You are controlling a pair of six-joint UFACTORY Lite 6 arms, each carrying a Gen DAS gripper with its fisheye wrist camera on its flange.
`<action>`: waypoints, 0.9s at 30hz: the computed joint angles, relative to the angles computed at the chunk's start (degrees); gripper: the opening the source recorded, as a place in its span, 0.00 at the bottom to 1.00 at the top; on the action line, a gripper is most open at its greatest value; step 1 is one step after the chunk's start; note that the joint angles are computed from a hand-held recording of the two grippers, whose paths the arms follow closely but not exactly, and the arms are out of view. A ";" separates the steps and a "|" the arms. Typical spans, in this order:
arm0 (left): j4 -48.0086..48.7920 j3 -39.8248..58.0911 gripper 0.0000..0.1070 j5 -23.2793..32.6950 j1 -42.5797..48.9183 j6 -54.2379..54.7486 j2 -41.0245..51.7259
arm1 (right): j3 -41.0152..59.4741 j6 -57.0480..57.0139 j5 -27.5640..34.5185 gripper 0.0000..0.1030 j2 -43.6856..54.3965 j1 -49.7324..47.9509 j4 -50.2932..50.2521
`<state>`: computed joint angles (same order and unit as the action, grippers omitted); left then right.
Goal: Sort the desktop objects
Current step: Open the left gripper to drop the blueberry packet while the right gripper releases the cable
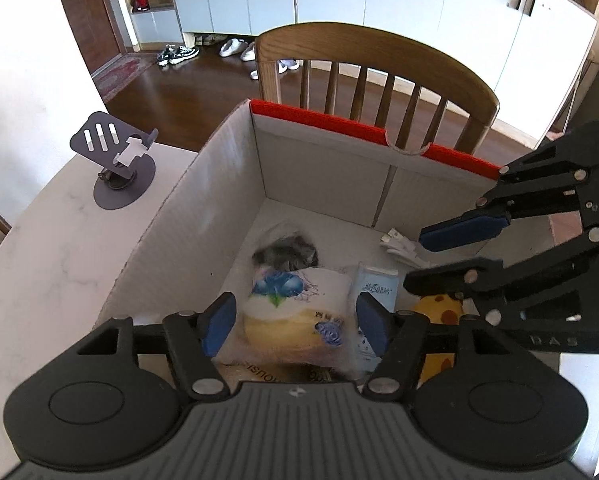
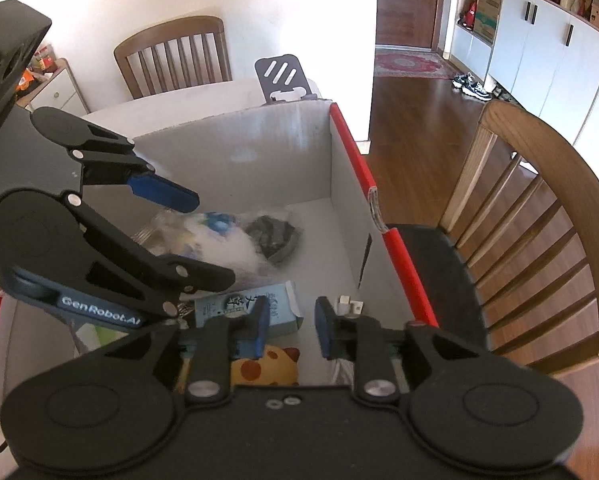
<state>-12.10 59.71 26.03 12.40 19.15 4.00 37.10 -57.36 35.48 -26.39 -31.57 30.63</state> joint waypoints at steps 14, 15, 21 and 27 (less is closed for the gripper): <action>0.44 -3.84 0.73 2.56 0.29 -1.26 -9.76 | -0.26 -1.17 6.33 0.40 -6.06 -2.19 0.88; 0.51 -4.32 0.73 2.97 0.29 -1.44 -10.86 | -0.31 -0.99 6.89 0.40 -6.66 -2.15 0.78; 0.69 -7.09 0.73 5.56 0.37 -2.59 -17.48 | -0.19 -0.16 10.27 0.43 -10.64 -2.34 0.28; -0.95 -9.56 0.73 8.87 0.84 -2.85 -24.58 | 0.22 -1.01 14.80 0.49 -14.52 -4.24 0.83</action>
